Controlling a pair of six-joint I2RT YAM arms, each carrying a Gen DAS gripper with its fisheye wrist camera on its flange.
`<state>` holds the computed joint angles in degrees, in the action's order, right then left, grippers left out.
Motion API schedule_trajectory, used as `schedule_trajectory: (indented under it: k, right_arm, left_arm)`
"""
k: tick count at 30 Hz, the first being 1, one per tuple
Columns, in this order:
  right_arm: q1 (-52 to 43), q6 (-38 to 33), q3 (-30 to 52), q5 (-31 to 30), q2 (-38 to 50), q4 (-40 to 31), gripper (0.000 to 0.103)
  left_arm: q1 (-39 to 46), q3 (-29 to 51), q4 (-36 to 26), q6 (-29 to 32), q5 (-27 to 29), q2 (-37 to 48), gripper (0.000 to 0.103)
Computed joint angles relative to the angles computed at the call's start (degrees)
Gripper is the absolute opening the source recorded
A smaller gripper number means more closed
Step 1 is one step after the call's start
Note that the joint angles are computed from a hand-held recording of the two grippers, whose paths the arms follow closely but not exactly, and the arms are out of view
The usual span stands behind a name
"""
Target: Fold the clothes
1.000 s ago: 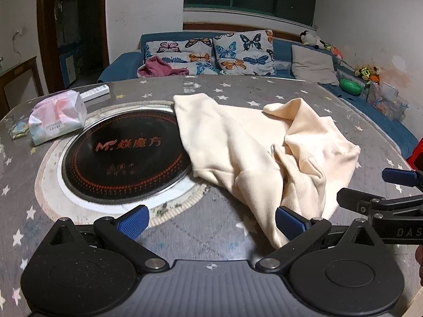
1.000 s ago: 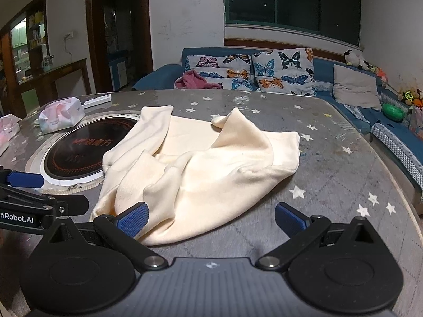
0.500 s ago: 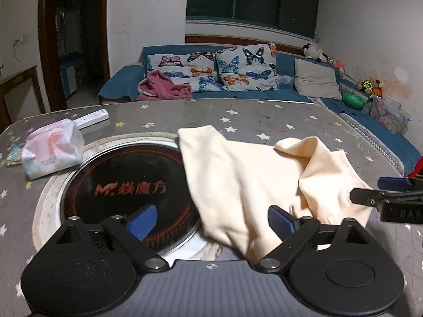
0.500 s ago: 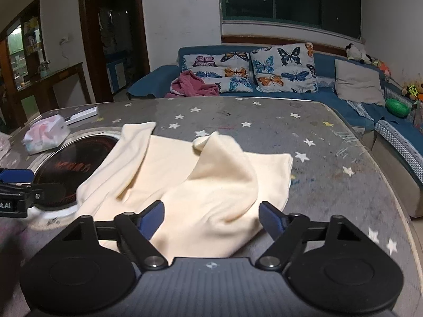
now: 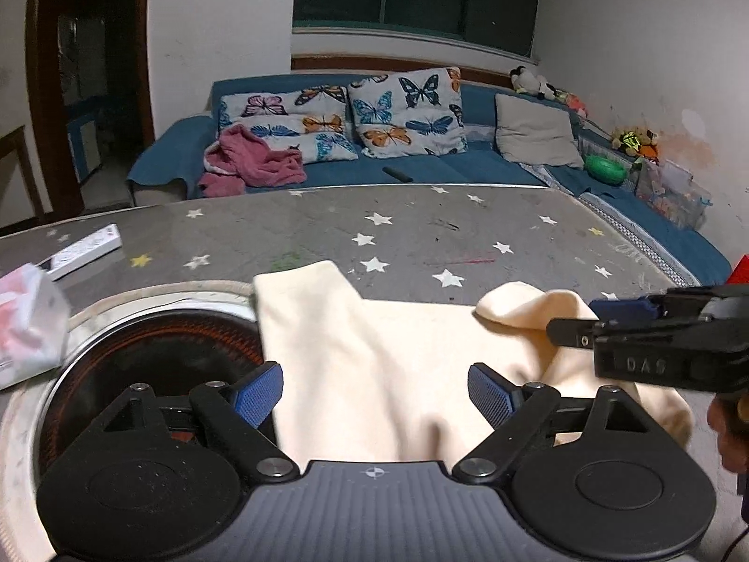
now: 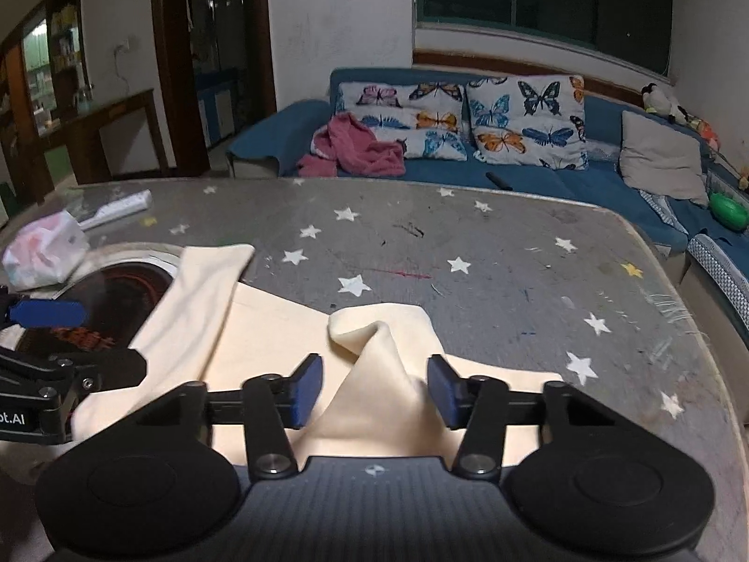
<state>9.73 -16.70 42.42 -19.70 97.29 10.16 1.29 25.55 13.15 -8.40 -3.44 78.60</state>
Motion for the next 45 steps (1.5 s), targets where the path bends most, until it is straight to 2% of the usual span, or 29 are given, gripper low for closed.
schedule_trajectory:
  k: [2,4,7,12,15,17,18,22,25,34,45]
  right_arm:
    - [0.22,-0.07,1.62,0.45,2.30,-0.13,0.031]
    - [-0.01,-0.43,2.04,0.52,3.20,0.07,0.019]
    - [-1.17,-1.48,1.53,-0.10,2.76,0.37,0.010]
    - [-4.14,-2.14,0.18,-1.82,0.46,0.49,0.007]
    - [-7.04,-2.87,-1.35,-3.63,-2.01,0.23,0.006]
    - [-9.10,-3.56,-2.36,-4.85,-3.66,-0.05,0.006]
    - [-10.15,-3.79,-2.99,-5.39,-4.62,-0.10,0.006]
    - [-15.18,-4.15,-5.46,-8.24,-8.93,-0.69,0.006]
    - [-19.71,-4.66,-7.25,-10.31,-12.21,-1.43,0.006]
    - [-31.06,-5.79,-9.56,-13.60,-14.77,-3.36,0.006]
    - [-38.35,-7.66,-11.65,-15.10,-13.69,-3.82,0.006]
  left_arm:
    - [0.97,2.46,1.54,-0.08,0.84,4.62,0.085]
    - [1.87,4.54,3.23,-0.22,1.31,8.45,0.085]
    - [2.79,7.40,5.39,-0.30,1.45,13.41,0.082]
    - [3.56,12.42,5.15,-0.27,1.72,20.32,0.070]
    - [3.84,14.27,4.77,-0.37,1.82,23.17,0.057]
    - [3.53,14.27,5.84,-0.12,0.73,24.02,0.057]
    - [3.39,14.03,6.36,0.18,0.20,24.01,0.053]
    - [3.50,13.02,7.51,0.80,-0.77,23.26,0.021]
    - [4.41,12.00,7.62,0.38,0.02,21.82,0.013]
    - [2.85,5.35,8.46,0.61,-3.44,12.43,0.011]
    - [3.14,-1.82,4.29,0.17,-3.84,-1.24,0.011]
